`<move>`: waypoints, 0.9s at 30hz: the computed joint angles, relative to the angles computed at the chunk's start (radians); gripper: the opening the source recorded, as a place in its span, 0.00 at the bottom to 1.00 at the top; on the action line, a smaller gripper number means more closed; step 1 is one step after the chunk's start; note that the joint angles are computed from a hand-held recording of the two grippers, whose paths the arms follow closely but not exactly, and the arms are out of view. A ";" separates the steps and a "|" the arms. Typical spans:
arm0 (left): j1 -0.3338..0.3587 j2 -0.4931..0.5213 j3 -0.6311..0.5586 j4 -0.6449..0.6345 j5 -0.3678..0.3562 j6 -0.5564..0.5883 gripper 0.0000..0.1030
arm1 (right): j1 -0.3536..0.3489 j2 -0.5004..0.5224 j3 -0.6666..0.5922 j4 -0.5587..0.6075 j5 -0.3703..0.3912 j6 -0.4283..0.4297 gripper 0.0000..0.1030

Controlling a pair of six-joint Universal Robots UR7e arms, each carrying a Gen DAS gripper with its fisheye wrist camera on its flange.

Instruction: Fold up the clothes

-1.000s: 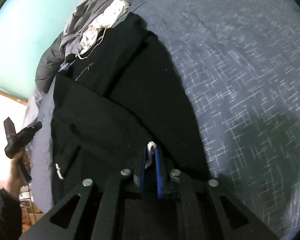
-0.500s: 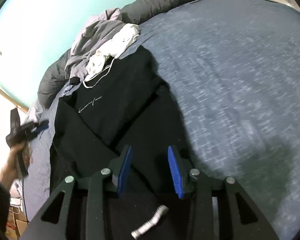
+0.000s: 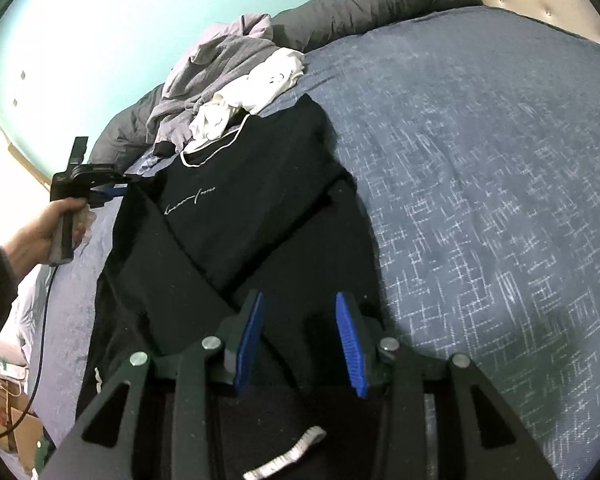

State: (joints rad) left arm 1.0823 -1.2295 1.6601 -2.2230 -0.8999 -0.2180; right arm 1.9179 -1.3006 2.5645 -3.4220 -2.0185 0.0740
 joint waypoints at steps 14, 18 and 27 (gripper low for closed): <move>0.011 0.079 -0.079 0.010 0.204 0.011 0.04 | 0.013 0.037 -0.005 -0.019 -0.002 -0.037 0.37; 0.028 0.090 -0.091 0.007 0.211 0.010 0.05 | 0.012 0.036 -0.003 -0.025 0.000 -0.039 0.37; 0.042 0.019 -0.069 -0.089 0.116 0.066 0.11 | 0.010 0.031 0.001 -0.041 0.010 -0.044 0.37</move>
State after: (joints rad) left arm 1.1243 -1.2105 1.5915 -2.3116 -0.7837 -0.1525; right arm 1.9281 -1.2693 2.5652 -3.4633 -2.0089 0.0296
